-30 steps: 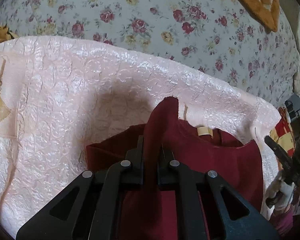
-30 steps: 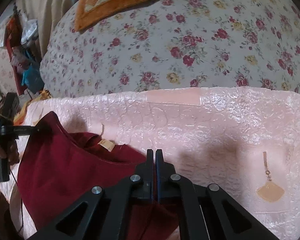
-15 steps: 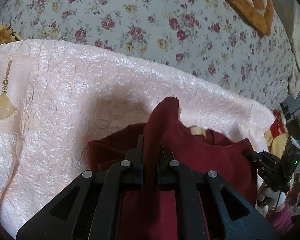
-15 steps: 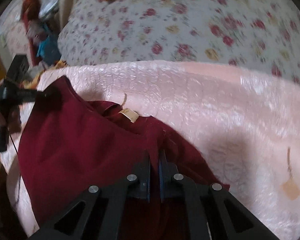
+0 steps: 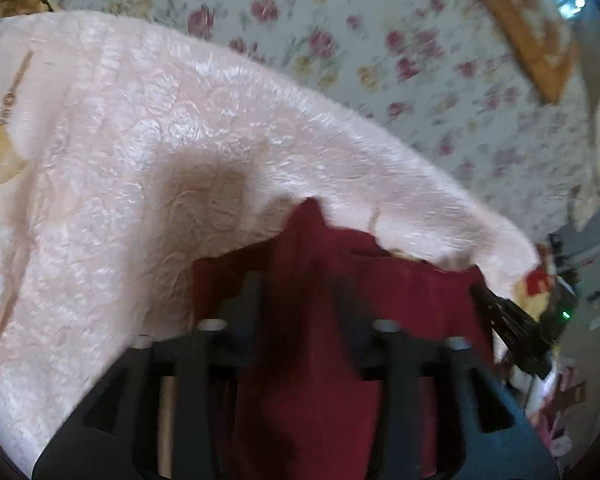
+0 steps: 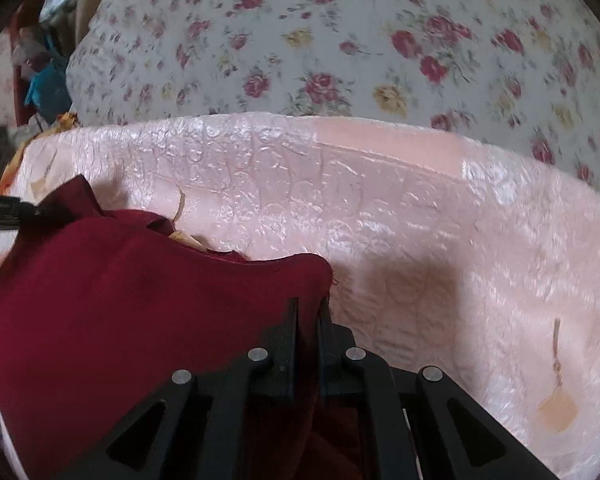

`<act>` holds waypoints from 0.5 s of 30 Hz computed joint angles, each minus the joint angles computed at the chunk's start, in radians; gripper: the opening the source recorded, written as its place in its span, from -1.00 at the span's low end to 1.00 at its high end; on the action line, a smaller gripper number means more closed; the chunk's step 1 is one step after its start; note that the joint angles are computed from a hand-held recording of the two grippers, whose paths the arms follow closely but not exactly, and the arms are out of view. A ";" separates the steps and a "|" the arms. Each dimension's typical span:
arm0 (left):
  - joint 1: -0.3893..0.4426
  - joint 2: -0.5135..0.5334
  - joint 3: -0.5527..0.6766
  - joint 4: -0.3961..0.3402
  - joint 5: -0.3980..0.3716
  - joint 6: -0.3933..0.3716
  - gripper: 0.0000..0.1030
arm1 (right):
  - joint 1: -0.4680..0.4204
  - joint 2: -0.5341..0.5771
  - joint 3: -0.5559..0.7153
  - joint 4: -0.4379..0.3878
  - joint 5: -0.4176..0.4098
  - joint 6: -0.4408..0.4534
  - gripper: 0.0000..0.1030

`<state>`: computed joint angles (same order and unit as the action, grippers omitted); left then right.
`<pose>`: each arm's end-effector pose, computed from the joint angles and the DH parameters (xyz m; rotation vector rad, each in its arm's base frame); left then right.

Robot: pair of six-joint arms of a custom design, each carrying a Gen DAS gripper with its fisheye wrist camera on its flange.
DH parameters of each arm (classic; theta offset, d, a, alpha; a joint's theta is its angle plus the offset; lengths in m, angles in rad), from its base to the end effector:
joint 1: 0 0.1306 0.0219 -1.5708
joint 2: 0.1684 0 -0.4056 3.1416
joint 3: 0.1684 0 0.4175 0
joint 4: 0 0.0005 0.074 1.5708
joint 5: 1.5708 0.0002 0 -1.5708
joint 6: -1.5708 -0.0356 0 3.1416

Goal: Fold small clothes
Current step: 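Release the sweater with both tools and lift them away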

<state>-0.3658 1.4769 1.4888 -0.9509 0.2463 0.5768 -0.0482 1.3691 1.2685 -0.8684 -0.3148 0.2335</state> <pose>0.4949 -0.1994 0.4523 -0.1696 2.6032 -0.6743 0.4846 -0.0128 0.4050 -0.3525 2.4684 0.2828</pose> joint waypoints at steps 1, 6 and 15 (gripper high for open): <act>0.001 -0.028 -0.021 0.013 0.009 -0.001 0.19 | -0.010 -0.015 -0.001 -0.002 -0.021 -0.008 -0.86; -0.005 -0.209 -0.154 0.009 0.049 -0.075 0.21 | -0.063 -0.136 -0.018 -0.055 -0.139 0.007 -0.19; -0.144 -0.349 -0.299 -0.091 0.027 -0.251 0.20 | 0.006 -0.364 -0.160 -0.275 -0.360 0.082 -0.10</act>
